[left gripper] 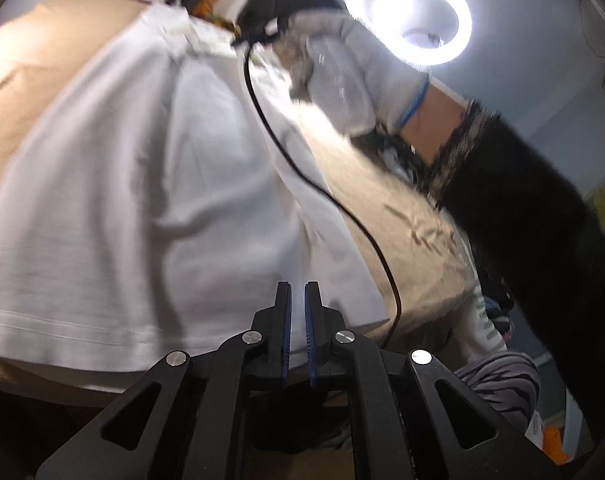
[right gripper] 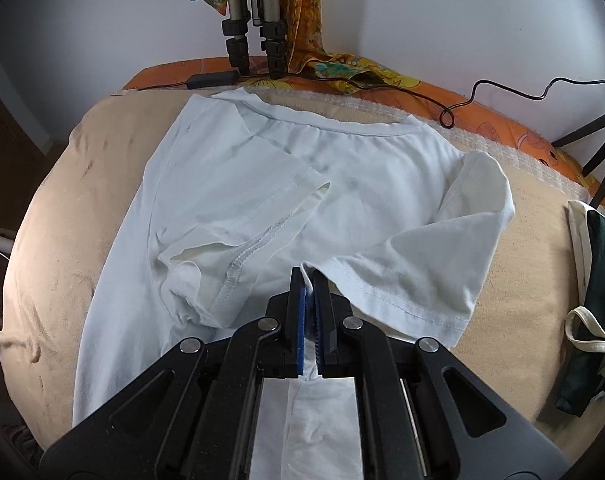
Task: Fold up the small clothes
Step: 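Fold the grasped side and sleeve over onto the first fold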
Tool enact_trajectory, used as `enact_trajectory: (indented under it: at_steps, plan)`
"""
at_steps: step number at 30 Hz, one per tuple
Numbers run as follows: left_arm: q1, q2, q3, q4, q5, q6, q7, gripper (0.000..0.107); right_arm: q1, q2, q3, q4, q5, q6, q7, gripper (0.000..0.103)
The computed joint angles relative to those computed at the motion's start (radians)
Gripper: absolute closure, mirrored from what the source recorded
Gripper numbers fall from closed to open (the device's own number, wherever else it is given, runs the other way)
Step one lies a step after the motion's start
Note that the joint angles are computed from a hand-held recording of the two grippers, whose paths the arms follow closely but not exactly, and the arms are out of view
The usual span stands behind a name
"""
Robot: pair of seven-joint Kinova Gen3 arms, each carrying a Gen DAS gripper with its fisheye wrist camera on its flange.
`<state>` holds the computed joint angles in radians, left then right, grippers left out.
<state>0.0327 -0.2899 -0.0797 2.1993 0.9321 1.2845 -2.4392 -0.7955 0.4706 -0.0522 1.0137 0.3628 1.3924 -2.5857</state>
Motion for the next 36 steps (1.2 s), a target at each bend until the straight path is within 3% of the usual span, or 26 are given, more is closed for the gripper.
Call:
enact_trajectory:
  at_steps: [6, 22, 24, 27, 36]
  plan:
    - [0.022, -0.034, 0.02, 0.016, -0.004, -0.005, -0.005, 0.084, 0.037, -0.095, -0.015, 0.099, -0.011, -0.064, -0.009, 0.098]
    - [0.186, -0.089, 0.147, -0.018, -0.075, -0.215, 0.139, 0.084, 0.142, -0.265, -0.08, 0.339, 0.001, -0.173, -0.082, 0.098]
    - [0.214, -0.105, 0.124, -0.016, -0.085, -0.231, 0.109, 0.085, 0.146, -0.267, -0.086, 0.348, 0.002, -0.179, -0.084, 0.098]
    - [0.245, -0.126, 0.109, -0.013, -0.078, -0.247, 0.091, 0.105, 0.147, -0.272, -0.092, 0.358, 0.007, -0.183, -0.092, 0.098]
    - [0.209, -0.163, -0.049, -0.026, -0.049, -0.148, 0.042, 0.105, 0.132, -0.256, -0.099, 0.296, 0.032, -0.146, -0.085, 0.098]
